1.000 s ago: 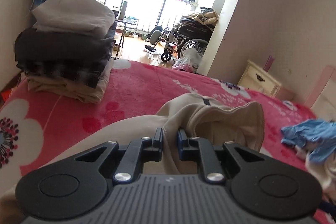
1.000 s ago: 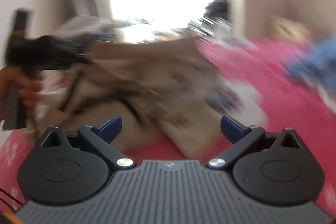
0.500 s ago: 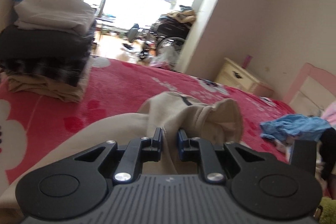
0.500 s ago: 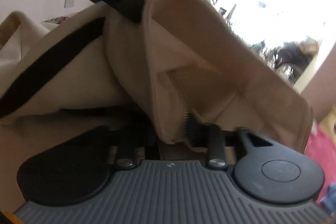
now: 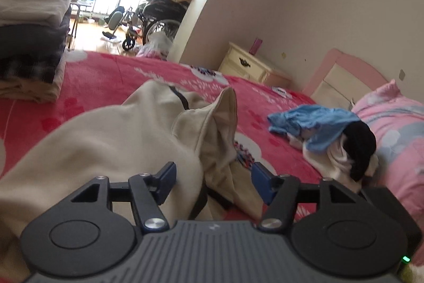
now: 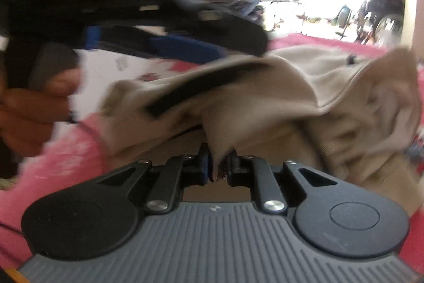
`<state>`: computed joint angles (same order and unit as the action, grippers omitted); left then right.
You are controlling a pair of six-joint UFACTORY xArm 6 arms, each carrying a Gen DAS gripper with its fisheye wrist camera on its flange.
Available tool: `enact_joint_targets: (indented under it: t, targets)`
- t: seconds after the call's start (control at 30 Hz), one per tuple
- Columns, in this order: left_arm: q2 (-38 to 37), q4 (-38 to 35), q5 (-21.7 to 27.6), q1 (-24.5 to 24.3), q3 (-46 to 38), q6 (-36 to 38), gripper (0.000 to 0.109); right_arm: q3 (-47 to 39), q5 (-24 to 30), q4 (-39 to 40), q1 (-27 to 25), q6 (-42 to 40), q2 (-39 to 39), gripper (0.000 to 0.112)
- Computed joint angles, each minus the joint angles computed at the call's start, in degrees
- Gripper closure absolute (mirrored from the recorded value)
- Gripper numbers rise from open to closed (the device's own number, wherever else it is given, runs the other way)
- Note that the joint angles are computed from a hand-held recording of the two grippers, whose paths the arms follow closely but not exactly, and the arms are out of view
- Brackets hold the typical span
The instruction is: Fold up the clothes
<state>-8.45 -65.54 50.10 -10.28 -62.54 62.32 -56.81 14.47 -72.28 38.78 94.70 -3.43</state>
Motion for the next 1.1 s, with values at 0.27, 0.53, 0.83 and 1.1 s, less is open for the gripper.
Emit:
enact_joint_targets:
  t: [0.27, 0.53, 0.83, 1.1]
  targets:
    - [-0.27, 8.65, -5.06, -0.72, 2.28, -3.3, 0.042, 2.8, -1.37, 10.47, 3.04, 10.97, -0.2, 0.098]
    - [-0.76, 8.05, -5.54, -0.41, 2.6, -6.1, 0.042, 6.77, 8.93, 28.5, 8.13, 11.79, -6.08, 0.065]
    - [-2.74, 7.93, -4.79, -0.66, 4.27, -5.42, 0.042, 4.22, 14.86, 31.27, 7.71, 10.15, -5.61, 0.038]
    - [-2.77, 8.47, -5.17, -1.19, 5.11, -5.29, 0.041, 5.09, 13.34, 34.74, 6.08, 8.46, -5.66, 0.029]
